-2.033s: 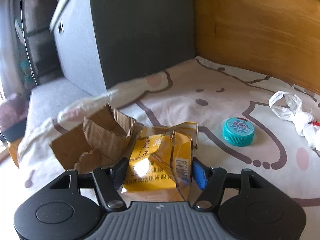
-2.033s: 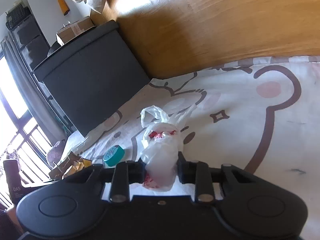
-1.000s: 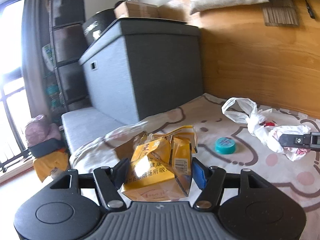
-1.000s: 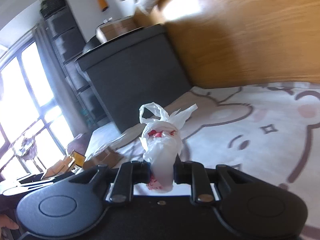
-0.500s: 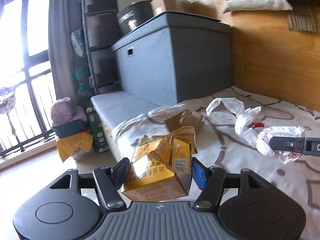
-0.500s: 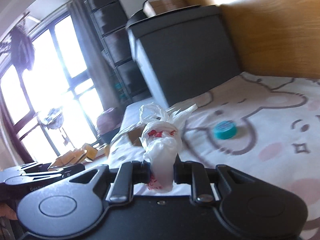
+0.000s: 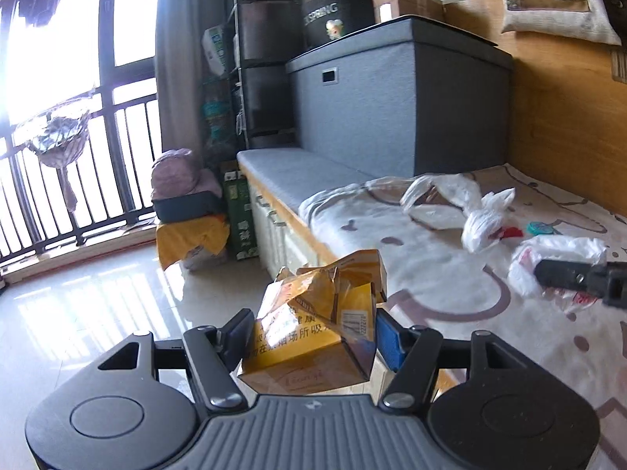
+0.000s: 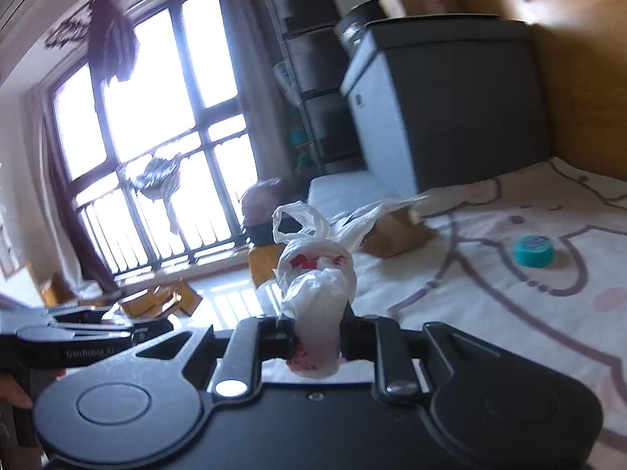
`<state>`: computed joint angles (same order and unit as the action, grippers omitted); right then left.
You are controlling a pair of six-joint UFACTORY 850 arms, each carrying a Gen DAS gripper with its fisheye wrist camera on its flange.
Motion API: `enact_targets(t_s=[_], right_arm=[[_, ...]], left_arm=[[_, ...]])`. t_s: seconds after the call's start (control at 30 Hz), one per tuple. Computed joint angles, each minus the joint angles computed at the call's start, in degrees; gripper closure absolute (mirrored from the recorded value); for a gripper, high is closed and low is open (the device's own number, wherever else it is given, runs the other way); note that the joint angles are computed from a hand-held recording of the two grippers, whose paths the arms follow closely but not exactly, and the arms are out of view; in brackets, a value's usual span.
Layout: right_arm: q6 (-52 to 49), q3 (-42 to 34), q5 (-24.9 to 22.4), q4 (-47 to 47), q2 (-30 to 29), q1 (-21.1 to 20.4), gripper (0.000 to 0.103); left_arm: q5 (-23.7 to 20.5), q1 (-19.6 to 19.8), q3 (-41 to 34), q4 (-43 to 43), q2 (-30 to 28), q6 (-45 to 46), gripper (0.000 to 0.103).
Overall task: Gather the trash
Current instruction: 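Carry the yellow box and white bag over the wastebasket with both grippers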
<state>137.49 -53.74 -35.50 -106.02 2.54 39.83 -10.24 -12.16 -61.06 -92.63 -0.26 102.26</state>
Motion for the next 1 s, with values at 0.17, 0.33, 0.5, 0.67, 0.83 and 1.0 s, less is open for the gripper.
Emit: enact_targets(t_s=[0.17,0.33,0.5,0.67,0.83,1.0], right_arm=[[-7.04,-4.16,0.38,5.31,-3.74,2.07,0.082],[-12.31,-8.91,0.47,11.70,-7.85,3.76,0.082],[-19.62,-13.85,0.15,21.98,-11.78,4.28,0.082],[-28.11,-19.96,-1.95,31.94,-15.00,4.22,0.082],[-33.11,-27.67,-2.73,39.28,-19.72,4.79,0.082],[-36.62,-34.16,-2.49,49.29,-26.37,3.99,0.082]], left_arm=[[-0.93,2.28,0.81,8.28,0.49,-10.40,0.038],[-0.97,4.08,1.45,14.74,0.62,-18.65,0.038],[-2.37,6.10,0.43,19.13,0.26,-24.14,0.038],[-4.68,7.64,-2.92,31.03,-1.97,-41.33,0.038],[-6.02,8.46,-6.42,42.24,-5.02,-57.66,0.038],[-6.49,9.10,-8.64,53.49,-8.36,-66.59,0.038]])
